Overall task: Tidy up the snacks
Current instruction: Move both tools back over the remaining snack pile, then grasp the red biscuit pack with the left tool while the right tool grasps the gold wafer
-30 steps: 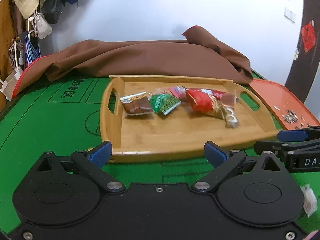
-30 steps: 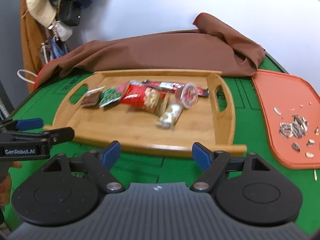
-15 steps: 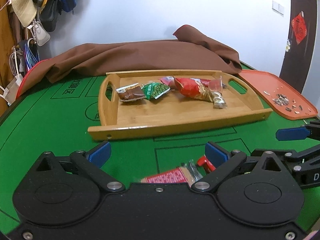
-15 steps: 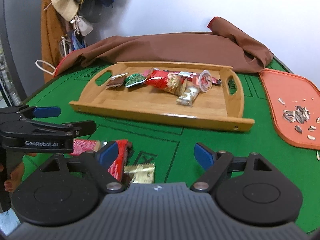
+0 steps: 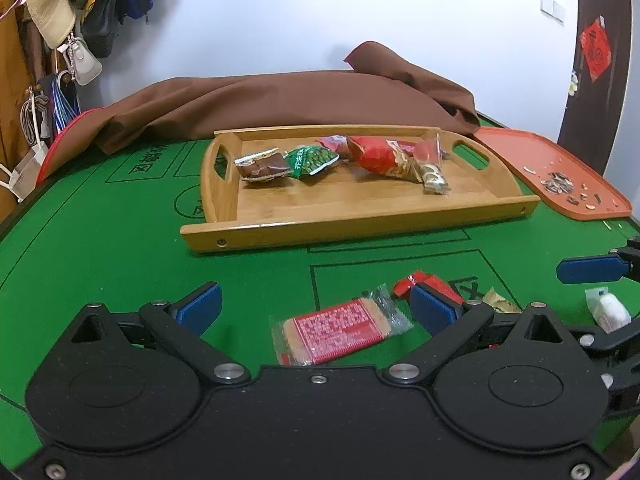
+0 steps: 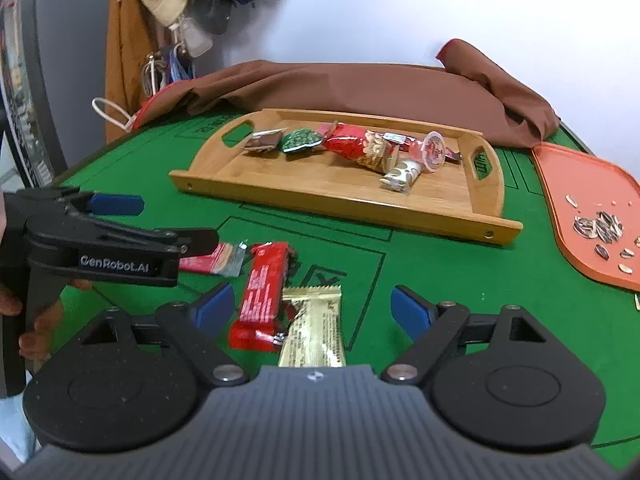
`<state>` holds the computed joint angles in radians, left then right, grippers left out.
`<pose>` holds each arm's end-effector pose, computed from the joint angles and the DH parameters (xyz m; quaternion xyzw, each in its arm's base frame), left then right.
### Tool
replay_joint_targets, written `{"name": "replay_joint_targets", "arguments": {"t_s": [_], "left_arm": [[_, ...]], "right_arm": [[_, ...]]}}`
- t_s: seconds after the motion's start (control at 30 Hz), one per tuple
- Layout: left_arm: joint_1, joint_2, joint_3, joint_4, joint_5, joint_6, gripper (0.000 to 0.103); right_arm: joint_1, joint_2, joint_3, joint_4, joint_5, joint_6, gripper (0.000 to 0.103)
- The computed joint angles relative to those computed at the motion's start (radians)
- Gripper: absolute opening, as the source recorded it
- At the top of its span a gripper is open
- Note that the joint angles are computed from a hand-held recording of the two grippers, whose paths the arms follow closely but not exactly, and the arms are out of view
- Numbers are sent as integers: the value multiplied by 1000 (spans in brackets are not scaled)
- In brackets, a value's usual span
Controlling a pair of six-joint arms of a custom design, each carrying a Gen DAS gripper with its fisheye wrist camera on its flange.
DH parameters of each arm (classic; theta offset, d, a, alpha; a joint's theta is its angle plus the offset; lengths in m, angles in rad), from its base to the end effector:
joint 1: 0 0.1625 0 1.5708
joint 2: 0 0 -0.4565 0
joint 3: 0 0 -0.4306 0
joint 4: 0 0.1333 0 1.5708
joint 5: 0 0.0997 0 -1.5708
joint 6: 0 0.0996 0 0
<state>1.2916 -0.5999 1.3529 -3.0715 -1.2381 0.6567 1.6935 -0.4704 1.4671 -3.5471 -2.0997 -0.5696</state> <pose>-0.0688 -0.8417 0.1245 0.3601 0.8467 -0.3248 0.2190 0.1764 -0.7518 0.0427 0.1733 -0.8429 0.3917 0.3255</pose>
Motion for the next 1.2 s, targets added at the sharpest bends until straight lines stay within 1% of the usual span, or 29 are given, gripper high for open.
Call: {"name": "replay_joint_targets", "arguments": {"t_s": [0.1,0.2,0.33,0.57,0.6,0.73,1.07,1.2], "left_arm": [[1,-1,4,0,3,2,101],[2,-1,7,6,9,1,101],[4,2,5,13,14,6,101],[5,7,-2,30,23,-3,101],[4,6,-2,32,25,-2,101],[2,10,-8,43,35,0,101],[0,16,-20,72,51,-5,101],[-2,22,-30,82,59,0,101]], "right_arm": [[2,5,5,-3,-5,-8,91],[-2,6,7,13,-7,4,91],[-4,15,-4,32,-31,15,91],[-8,23,-12,56,-51,29,92],[-10,26,-12,55,-52,30,93],[-8,38,-13,20,-59,-5,94],[-7,37,-4,-6,-83,12,95],[-6,40,-1,-40,-109,18,90]]}}
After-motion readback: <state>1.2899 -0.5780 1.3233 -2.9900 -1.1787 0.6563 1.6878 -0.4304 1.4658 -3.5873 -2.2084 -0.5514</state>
